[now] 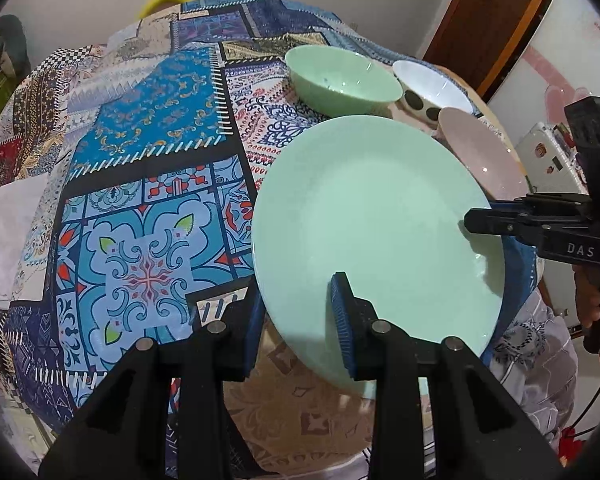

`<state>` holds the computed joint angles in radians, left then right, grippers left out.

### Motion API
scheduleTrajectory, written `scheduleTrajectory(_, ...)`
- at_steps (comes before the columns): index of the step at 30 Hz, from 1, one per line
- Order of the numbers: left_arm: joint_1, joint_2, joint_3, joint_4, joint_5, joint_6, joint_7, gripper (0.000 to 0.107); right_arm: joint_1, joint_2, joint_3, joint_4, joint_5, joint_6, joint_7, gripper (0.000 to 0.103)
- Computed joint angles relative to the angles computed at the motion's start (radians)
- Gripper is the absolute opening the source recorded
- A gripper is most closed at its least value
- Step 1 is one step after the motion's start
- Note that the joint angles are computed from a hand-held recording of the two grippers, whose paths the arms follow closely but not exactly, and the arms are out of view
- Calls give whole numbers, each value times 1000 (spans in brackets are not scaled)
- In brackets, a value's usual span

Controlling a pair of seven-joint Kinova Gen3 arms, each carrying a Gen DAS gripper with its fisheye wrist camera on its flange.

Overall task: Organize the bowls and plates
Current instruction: 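Lift and carry the light green plate over the white plate stack with both tools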

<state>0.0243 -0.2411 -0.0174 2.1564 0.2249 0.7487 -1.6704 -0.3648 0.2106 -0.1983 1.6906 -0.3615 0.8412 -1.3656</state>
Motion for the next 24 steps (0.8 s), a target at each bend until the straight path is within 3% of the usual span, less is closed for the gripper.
scheduleTrajectory(9, 2, 49, 21, -27, -25, 7, 18, 33, 24, -1, 1, 22, -39, 5, 34, 21)
scheduleTrajectory(18, 14, 77, 69, -44, -126, 0, 120, 33, 57, -8, 1, 48, -109, -1, 89, 22)
scheduleTrajectory(24, 29, 80, 79, -48, -159, -2, 159, 36, 30, -35, 1, 77, -68, -46, 91, 22)
